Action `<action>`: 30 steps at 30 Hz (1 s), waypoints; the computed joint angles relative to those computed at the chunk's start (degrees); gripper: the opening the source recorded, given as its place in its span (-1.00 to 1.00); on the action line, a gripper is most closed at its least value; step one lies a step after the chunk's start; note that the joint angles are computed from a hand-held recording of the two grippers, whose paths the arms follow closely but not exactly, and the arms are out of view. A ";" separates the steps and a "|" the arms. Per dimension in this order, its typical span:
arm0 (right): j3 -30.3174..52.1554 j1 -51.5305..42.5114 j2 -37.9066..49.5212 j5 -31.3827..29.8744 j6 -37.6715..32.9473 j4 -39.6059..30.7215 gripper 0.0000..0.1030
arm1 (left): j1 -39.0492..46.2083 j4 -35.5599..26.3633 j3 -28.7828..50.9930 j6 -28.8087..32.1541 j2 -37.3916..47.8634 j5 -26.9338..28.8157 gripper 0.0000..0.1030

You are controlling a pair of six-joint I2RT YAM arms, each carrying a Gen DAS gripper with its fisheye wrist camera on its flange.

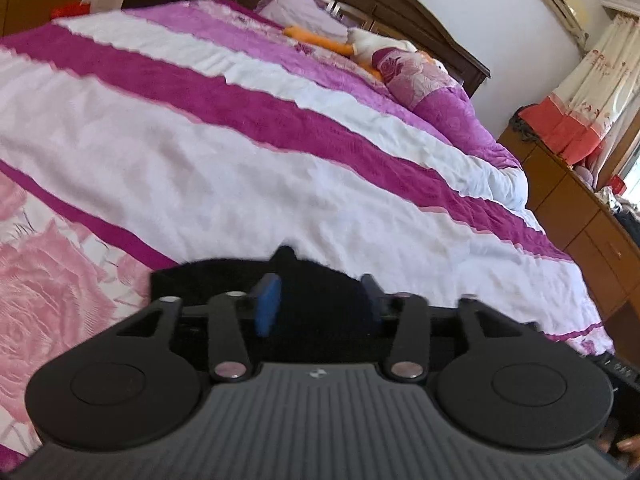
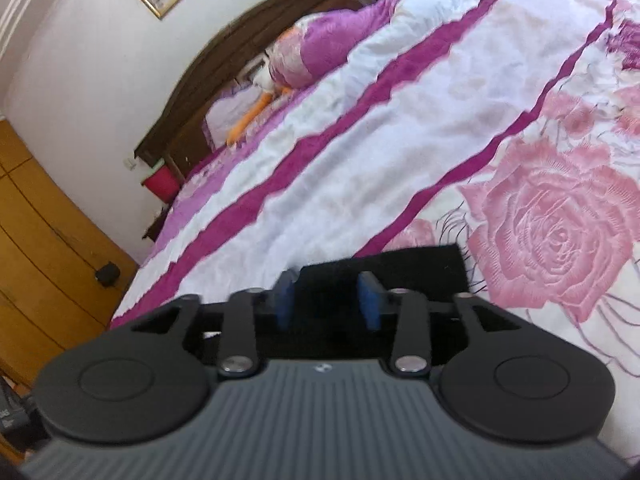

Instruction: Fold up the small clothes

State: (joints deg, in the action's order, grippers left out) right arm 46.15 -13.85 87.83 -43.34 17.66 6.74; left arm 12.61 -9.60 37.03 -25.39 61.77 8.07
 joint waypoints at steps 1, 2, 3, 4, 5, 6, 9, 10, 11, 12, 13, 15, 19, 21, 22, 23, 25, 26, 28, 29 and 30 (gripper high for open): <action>-0.65 -0.44 -0.57 0.09 -0.12 0.85 -0.05 | 0.05 -0.46 -0.12 0.59 -0.73 -0.58 0.09; -1.06 -0.91 -1.22 0.02 -0.50 1.09 -0.05 | 0.24 -1.05 -0.25 1.28 -1.61 -0.76 0.09; -1.14 -1.45 -1.69 -0.44 -1.09 0.70 -0.05 | 0.19 -1.69 -0.55 1.87 -2.68 -0.84 0.09; -1.16 -2.10 -2.14 -1.16 -1.84 0.13 -0.05 | 0.34 -2.61 -0.93 2.88 -4.06 -0.80 0.09; -1.30 -2.90 -2.79 -2.00 -2.72 -0.60 -0.05 | 0.30 -3.64 -1.45 3.74 -5.63 -1.03 0.10; -1.52 -3.84 -3.46 -3.06 -3.64 -1.32 -0.05 | 0.13 -5.25 -1.88 4.86 -7.44 -1.61 0.10; -2.45 -7.08 -5.83 -7.02 -7.80 -4.51 -0.05 | -0.42 -9.87 -3.19 7.54 -12.34 -3.30 0.10; -2.88 -7.93 -6.72 -7.72 -9.13 -5.50 -0.05 | -0.60 -11.61 -3.60 8.49 -14.04 -3.72 0.10; -3.41 -8.97 -7.83 -8.33 -10.76 -6.88 -0.05 | -1.02 -13.63 -3.87 9.39 -15.69 -4.52 0.10; -3.92 -10.16 -8.95 -8.89 -12.76 -8.50 -0.05 | -1.59 -15.45 -4.26 10.03 -17.40 -5.52 0.10; -4.42 -11.01 -9.95 -9.28 -14.12 -9.58 -0.05 | -2.02 -17.48 -4.49 10.71 -19.03 -6.40 0.11; -5.39 -12.79 -11.61 -9.57 -17.22 -11.61 -0.05 | -2.72 -20.86 -4.86 11.30 -21.79 -7.61 0.11; -7.52 -14.74 -14.12 -8.13 -22.58 -13.75 -0.05 | -3.20 -25.54 -5.83 10.21 -26.41 -7.83 0.12; -8.66 -15.65 -14.84 -7.50 -24.27 -14.14 -0.05 | -4.20 -27.41 -6.29 9.62 -28.33 -8.64 0.14; -9.09 -16.17 -14.85 -7.61 -24.44 -14.15 -0.04 | -4.99 -27.98 -6.65 9.22 -29.15 -9.50 0.15; -9.24 -16.79 -14.27 -8.25 -23.98 -14.15 -0.04 | -5.87 -28.66 -7.09 8.96 -30.07 -10.43 0.20; -8.59 -18.09 -12.28 -9.61 -24.12 -15.95 0.04 | -7.36 -29.63 -7.80 8.54 -30.99 -12.07 0.23; -8.08 -18.74 -11.19 -10.12 -24.66 -17.58 0.04 | -7.67 -30.09 -8.20 8.39 -31.29 -12.47 0.24; -7.40 -19.48 -9.08 -10.40 -25.55 -19.96 0.02 | -6.83 -30.38 -9.11 7.97 -31.62 -11.47 0.26; -7.44 -19.97 -8.01 -11.35 -26.38 -20.61 0.02 | -5.93 -30.28 -9.71 7.71 -31.96 -10.39 0.28; -7.75 -20.45 -7.37 -12.61 -27.37 -20.96 0.02 | -5.10 -30.02 -10.31 7.45 -32.34 -9.41 0.29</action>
